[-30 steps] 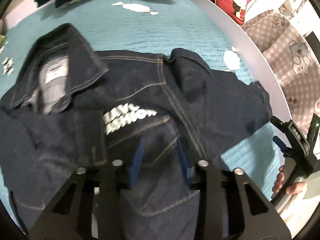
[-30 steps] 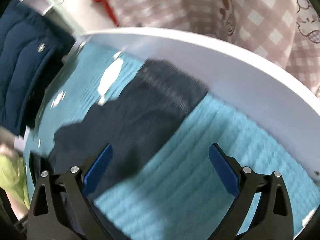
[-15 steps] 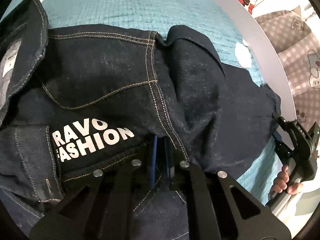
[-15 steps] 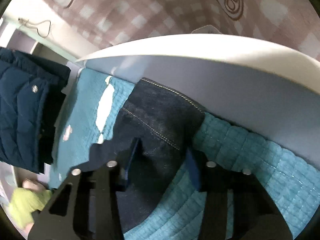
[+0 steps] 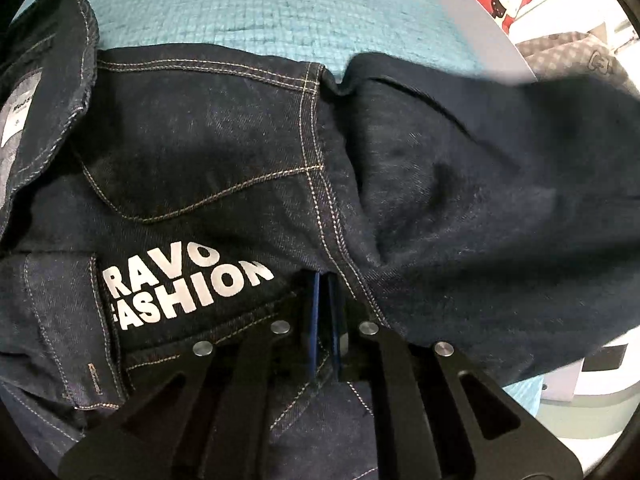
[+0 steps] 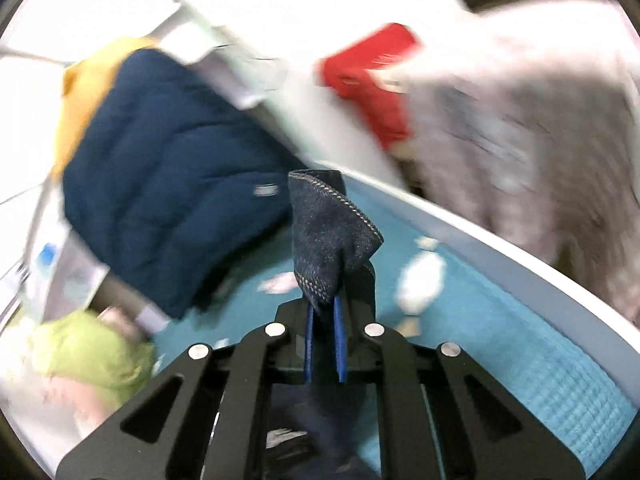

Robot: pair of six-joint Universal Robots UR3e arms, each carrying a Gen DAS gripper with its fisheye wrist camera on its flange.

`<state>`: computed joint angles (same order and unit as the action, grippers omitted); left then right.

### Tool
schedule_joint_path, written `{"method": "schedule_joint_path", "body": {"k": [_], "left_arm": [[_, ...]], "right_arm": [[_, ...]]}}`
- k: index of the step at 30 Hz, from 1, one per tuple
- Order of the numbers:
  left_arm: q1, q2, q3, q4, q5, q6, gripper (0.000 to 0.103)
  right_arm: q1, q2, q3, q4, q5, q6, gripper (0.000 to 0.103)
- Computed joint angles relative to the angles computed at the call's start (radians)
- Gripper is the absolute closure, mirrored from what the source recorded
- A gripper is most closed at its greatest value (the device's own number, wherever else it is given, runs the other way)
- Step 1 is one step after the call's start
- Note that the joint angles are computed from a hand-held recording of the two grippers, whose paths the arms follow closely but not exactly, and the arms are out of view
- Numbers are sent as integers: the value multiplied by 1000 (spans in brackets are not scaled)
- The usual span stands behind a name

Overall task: Fold large clothes
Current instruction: 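Grasp the other sleeve cuff with the right tool and lift it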

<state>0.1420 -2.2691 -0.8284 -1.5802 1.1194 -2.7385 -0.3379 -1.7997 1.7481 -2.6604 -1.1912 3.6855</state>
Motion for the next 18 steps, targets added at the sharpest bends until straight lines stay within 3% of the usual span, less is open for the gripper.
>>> {"method": "schedule_joint_path", "body": {"k": [5,8,10,18], "left_arm": [[-6,-19,91,-82,32,27,96],[35,88,8,-80,45,98,96],[100,183,-63,-84,51,163,95],[452,359,-163,-151,40,345,95]], "right_arm": [[377,246,-347,74,-237,-109,95],[488,342,-460,92,-258,-101,95],[579,439,-596,149,-329,-114,95],[751,761,-979,304,-361,-92,95]]}}
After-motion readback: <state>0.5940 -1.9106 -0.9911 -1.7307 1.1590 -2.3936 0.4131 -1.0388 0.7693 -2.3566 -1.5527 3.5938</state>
